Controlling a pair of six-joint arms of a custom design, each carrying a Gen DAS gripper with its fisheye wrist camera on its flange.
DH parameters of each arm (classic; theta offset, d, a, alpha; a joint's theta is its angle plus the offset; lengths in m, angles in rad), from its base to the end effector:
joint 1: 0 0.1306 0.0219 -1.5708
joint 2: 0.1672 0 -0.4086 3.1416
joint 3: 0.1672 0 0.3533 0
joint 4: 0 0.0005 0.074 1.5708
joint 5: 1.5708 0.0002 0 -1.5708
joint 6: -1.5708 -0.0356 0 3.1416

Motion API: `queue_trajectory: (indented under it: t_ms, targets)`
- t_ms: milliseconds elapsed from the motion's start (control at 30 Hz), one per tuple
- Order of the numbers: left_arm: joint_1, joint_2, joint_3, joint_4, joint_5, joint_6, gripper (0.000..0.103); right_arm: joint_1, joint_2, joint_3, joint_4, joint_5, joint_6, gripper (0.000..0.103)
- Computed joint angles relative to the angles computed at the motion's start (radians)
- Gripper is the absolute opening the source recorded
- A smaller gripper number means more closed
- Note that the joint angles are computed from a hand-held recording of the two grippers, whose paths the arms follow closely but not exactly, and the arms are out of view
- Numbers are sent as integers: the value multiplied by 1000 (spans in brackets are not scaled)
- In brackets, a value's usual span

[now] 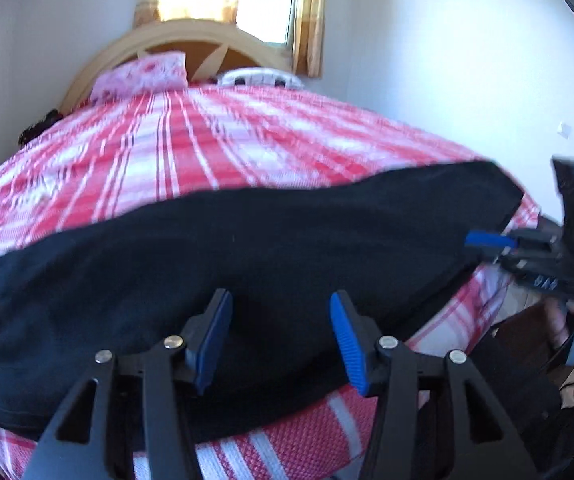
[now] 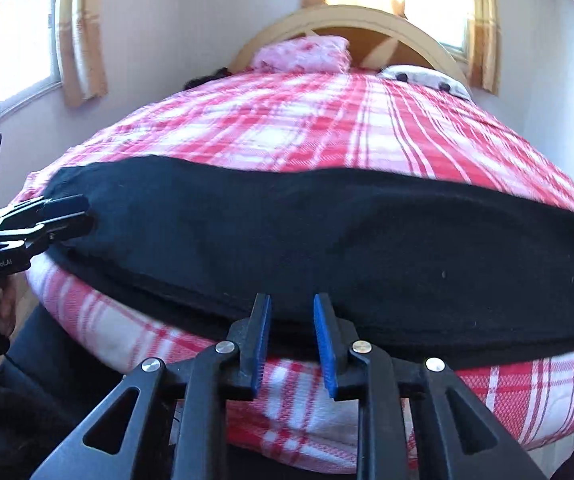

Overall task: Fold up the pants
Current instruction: 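Open both grippers and release the folded pants onto the bed, then lower the right gripper onto the pants leg end and close on it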

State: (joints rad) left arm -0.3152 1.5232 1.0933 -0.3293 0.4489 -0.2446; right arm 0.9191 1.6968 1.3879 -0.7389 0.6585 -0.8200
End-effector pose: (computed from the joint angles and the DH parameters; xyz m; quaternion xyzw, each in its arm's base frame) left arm 0.4406 -0.1604 0.3159 0.3319 0.8366 -0.2180 0.3774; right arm 0.3376 0.4058 0.3258 0.0382 0.9171 -0.0146 0.3965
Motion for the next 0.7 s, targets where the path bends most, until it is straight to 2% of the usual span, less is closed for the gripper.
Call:
queue_trajectory:
  t_ms: [100, 200, 333, 400, 467, 500, 567, 700]
  targets:
    - [-12, -24, -50, 50, -26, -41, 60, 6, 3, 0, -9, 14, 21, 24]
    - [-13, -44, -82, 85, -34, -41, 60, 12, 13, 4, -26, 30, 30, 24]
    - [-14, -65, -73, 59, -33, -21, 60, 17, 6, -5, -23, 36, 26, 25]
    - [-22, -82, -69, 78, -25, -17, 62, 21, -4, -8, -31, 25, 21, 25]
    - [-39, -85, -50, 80, -25, -18, 73, 19, -35, -35, -12, 18, -5, 26]
    - [-47, -83, -40, 79, -21, -20, 75, 18, -46, -44, -12, 26, -18, 27]
    - [-71, -67, -5, 52, -12, -31, 76, 8, -77, -65, -38, 70, -68, 28]
    - [-127, -18, 59, 8, -18, -33, 76, -29, -118, -94, -121, 88, -193, 31]
